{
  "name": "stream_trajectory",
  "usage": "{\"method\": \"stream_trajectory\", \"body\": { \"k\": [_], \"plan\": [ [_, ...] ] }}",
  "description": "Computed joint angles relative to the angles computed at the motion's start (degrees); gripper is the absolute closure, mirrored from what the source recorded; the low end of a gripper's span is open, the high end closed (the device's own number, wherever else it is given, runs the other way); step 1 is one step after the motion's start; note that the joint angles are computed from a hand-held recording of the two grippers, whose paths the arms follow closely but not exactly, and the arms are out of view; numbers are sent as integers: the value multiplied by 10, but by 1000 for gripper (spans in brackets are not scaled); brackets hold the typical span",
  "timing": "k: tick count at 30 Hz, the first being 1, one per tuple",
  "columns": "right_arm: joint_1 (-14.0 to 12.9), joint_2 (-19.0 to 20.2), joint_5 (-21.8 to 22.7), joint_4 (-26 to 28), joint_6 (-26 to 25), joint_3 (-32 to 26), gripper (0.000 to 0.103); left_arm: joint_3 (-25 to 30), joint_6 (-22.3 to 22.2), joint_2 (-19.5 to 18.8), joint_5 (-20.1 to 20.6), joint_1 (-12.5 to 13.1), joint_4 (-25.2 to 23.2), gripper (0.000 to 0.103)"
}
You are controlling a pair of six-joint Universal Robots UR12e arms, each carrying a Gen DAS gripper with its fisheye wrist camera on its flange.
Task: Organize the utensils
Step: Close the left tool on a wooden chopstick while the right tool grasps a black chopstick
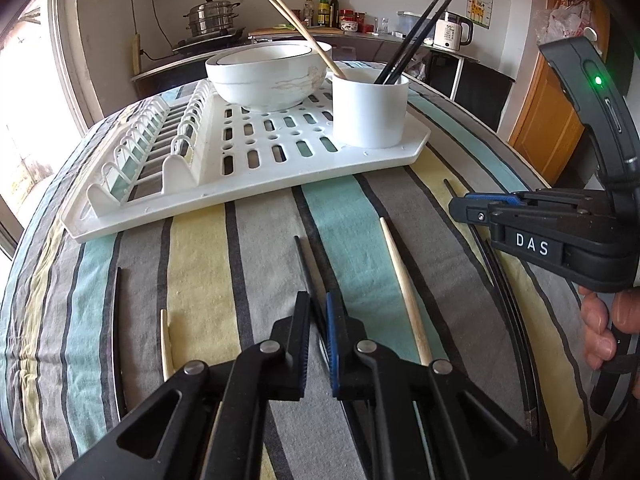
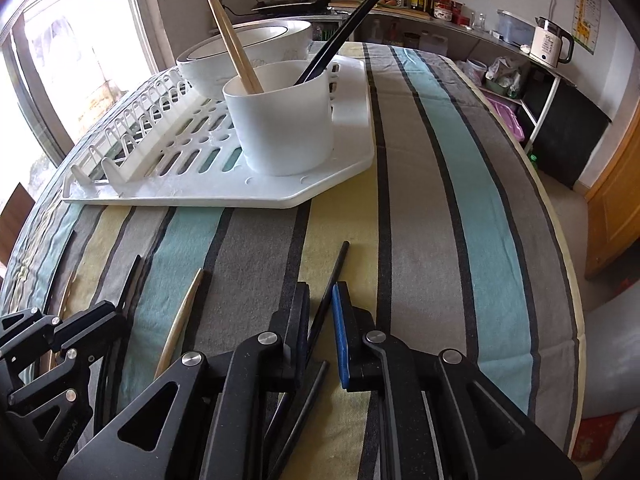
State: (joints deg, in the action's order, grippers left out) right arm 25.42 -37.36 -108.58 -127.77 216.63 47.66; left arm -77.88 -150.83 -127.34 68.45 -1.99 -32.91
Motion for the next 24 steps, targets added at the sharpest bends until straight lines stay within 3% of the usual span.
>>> {"method": "stream_trajectory", "body": {
  "k": [13, 24],
  "plan": [
    [-3, -21, 36, -93, -4, 36, 96, 25, -29, -6, -58, 16, -46, 98],
    [2, -45, 30, -194, -17, 69, 98, 17, -46, 14, -104, 29, -18, 98]
  ]
}}
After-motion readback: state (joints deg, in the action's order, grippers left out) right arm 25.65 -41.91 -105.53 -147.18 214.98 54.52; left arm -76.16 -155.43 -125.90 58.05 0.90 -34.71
